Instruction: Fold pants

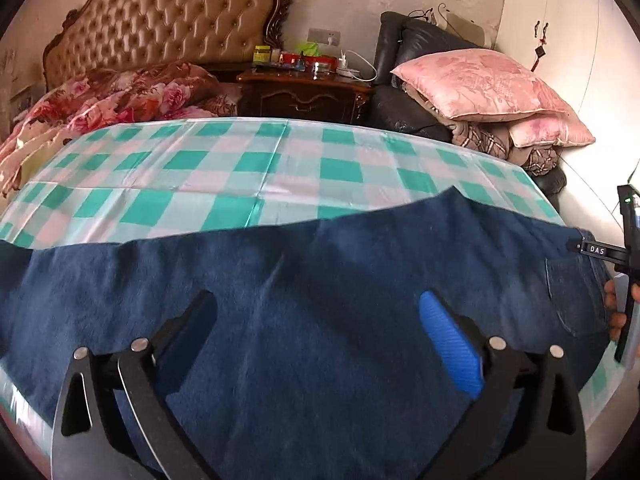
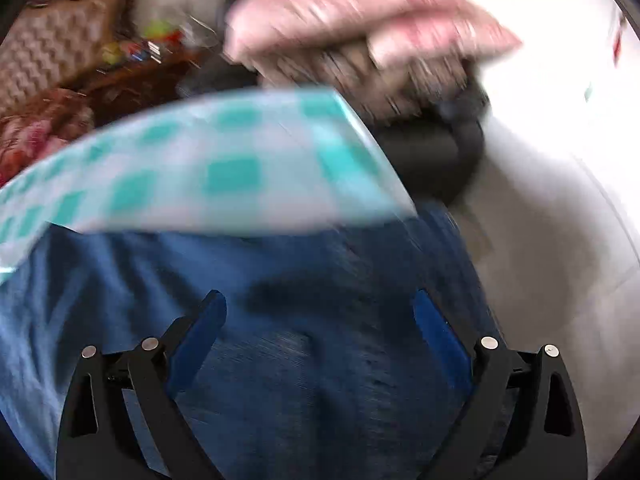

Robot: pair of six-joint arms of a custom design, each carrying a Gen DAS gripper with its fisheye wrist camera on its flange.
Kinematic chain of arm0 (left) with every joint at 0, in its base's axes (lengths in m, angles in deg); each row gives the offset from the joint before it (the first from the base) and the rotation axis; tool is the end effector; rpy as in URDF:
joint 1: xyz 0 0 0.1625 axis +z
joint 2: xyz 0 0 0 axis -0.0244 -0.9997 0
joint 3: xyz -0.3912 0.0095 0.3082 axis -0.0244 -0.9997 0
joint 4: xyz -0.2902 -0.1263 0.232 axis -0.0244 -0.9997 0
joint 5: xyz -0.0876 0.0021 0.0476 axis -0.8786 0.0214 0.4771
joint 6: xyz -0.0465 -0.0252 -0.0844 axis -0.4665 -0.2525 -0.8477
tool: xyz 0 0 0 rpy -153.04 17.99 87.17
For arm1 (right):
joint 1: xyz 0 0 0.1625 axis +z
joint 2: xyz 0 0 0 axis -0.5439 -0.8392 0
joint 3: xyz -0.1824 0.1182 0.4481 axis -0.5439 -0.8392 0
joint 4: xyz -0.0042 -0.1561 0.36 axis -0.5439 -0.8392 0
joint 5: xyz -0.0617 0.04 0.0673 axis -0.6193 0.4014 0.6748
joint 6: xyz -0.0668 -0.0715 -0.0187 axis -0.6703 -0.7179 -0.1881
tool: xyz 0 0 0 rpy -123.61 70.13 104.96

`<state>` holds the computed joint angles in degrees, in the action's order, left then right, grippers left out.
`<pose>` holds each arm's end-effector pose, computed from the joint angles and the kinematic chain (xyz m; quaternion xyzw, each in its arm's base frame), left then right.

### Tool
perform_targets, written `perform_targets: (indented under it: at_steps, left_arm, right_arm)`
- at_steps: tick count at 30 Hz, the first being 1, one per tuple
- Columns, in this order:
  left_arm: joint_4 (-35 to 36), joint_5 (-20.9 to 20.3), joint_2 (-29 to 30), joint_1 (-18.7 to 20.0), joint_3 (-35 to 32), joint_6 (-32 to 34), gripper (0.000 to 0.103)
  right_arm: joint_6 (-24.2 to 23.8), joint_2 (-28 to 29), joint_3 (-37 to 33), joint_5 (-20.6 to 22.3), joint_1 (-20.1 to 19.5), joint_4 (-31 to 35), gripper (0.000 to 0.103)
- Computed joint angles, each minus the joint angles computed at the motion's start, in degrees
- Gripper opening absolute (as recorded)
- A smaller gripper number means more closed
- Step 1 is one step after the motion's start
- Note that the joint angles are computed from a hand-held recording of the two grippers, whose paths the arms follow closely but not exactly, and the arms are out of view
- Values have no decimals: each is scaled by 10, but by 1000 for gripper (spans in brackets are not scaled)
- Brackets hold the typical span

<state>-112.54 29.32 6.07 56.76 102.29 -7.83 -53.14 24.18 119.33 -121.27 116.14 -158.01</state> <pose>-0.2156 -0.6699 0.0763 0.1765 0.8766 -0.3524 0.2760 -0.0306 -0.7755 0.2871 -0.0454 -0.8290 0.3218 0.4551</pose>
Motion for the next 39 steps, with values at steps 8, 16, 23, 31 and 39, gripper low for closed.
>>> perform_targets:
  at_steps: [8,16,23,31,39]
  left_arm:
    - [14,-140,-44,-5,64,-4,91]
    - [54,-256,20,-68,57,147,62]
    - [62,-217,91,-96,14,219,47]
    - [76,-182,107,-98,6,236,26]
    - [52,-189,91,-103,21,245,1]
  right_arm:
    - [121,-151,187,151,-36,-47,91]
    - [327,-268,322,310,-144,-20,57]
    - [305,-262,306,346,-136,18,56]
    - [278,-240,279,308,-120,32,27]
    - [252,-253,296,299,-104,-1,13]
